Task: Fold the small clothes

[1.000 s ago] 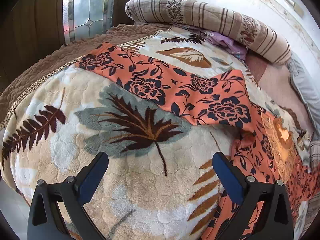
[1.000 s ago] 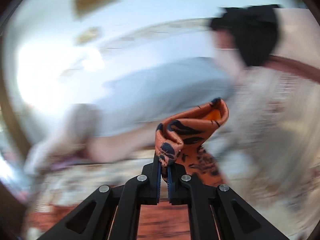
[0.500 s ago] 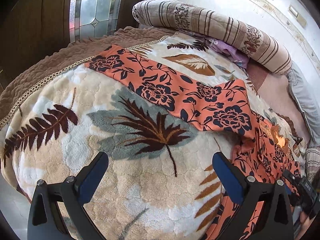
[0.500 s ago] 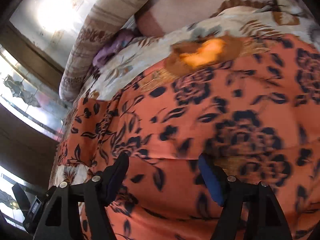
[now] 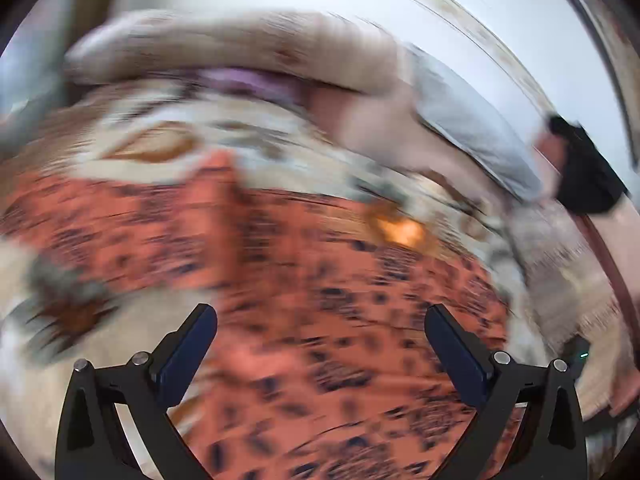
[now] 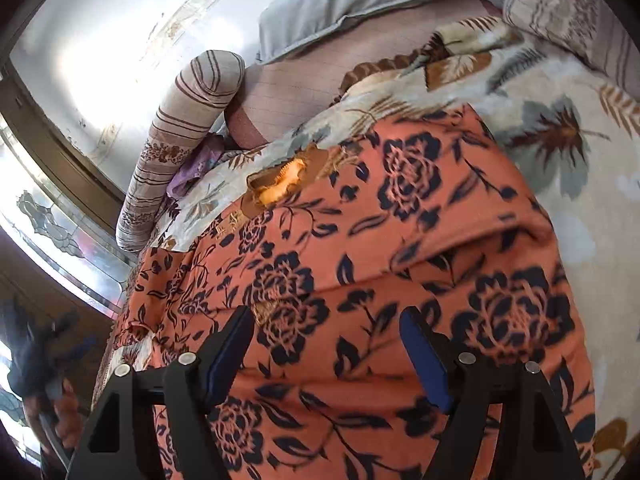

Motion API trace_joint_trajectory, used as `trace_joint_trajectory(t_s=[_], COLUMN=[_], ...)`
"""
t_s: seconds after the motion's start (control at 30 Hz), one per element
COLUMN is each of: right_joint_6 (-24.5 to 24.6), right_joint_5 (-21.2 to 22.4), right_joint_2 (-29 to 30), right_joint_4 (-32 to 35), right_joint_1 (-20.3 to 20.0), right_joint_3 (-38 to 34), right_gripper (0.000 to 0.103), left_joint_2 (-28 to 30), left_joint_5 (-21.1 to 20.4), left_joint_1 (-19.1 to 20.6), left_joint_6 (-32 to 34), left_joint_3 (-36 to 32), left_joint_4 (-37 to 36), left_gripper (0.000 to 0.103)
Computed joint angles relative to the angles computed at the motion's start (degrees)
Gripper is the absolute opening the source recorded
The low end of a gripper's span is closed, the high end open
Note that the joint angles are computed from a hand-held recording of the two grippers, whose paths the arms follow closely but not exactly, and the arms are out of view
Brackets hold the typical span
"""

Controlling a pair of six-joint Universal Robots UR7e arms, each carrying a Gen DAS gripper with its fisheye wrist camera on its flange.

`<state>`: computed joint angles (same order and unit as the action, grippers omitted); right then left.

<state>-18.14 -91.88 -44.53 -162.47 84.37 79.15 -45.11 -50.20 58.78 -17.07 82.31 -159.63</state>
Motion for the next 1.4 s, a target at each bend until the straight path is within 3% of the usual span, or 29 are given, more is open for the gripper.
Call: trace_joint_trajectory(t_s=[0.07,0.2,0.37,0.4,0.5,0.53,0.67,0.77,0.87,0.9,0.93,0.97,1.03,1.2,1.33,1.4], right_joint_6=[-0.5,0.2,0.6,0.7,1.0,1.1,1.7,2.1,1.7,1.5,1.4,1.5,1.8,3.3,8.3,9.2], right_joint_5=[1.5,4.7,7.9,8.3,9.4,9.5,10.1,9.9,9.7,9.6,9.7,9.7,9.4,9.1,11.0,8.4], right_joint_2=[-1.8,-3.3,-3.6,-3.5,-3.4,-3.3,-3.6,-3.7,-3.6,-3.6,-3.7,-3.7,-3.7,-4.5,-4.5,-3.0], right_joint_4=[-0.9,-1.6,-1.2,-0.9,0.2,0.3,-0.6,-0.7,-0.4,-0.6,-0.8,-1.0,-1.2,-1.4,-0.9,2.5], right_joint_1=[-1.2,-2.7,-3.6,-3.6,-3.9,-3.9,-4.2,-4.2,-4.1,-4.1,-4.0,-4.0,-4.0,-4.1,-5.2,-5.0], right_joint_3=[2.3,3.5,3.3,3.2,2.8,2.8,3.2,3.3,3.3,3.4,3.5,3.5,3.5,3.2,-0.1,-4.9], right_gripper=[0.078,0.078,0.078,0.078,0.078,0.078,0.078,0.078,0.078,0.078,0.078,0.078,0.078,0.078,0.078,0.08], left_joint_2=[4.0,11.9,14.0,14.1,14.3,14.2,12.3,12.5,13.3,13.4,14.2,14.7,14.4,9.2,9.3,9.0], left_joint_5=[-4.1,-11.4,-15.9,-15.3,-13.7,-13.2,-11.2,-11.6,-11.2,-10.5,-9.6,-6.3,-5.3,0.6,2.7,1.7], left_joint_1=[1.5,6.0,8.7,8.6,8.7,8.7,8.2,8.5,8.6,8.3,8.0,7.4,7.1,4.1,5.5,6.1], left_joint_6=[0.2,-6.5,-13.4,-13.7,-15.2,-15.6,-16.5,-17.1,-16.8,-16.2,-15.8,-15.5,-15.1,-11.2,-17.5,-17.0], left_joint_3=[-7.0,-21.6,-25.3,-25.1,-25.7,-26.0,-22.5,-23.4,-23.9,-24.1,-25.3,-26.5,-25.9,-14.5,-13.3,-12.1], left_joint_4=[4.8,18.4,22.2,21.8,23.8,24.4,21.5,25.9,25.2,25.4,26.4,29.3,27.8,10.8,19.0,16.7], left_gripper=[0.103,0.094,0.08,0.08,0.061,0.06,0.064,0.065,0.064,0.051,0.016,0.002,0.005,0.003,0.004,0.005])
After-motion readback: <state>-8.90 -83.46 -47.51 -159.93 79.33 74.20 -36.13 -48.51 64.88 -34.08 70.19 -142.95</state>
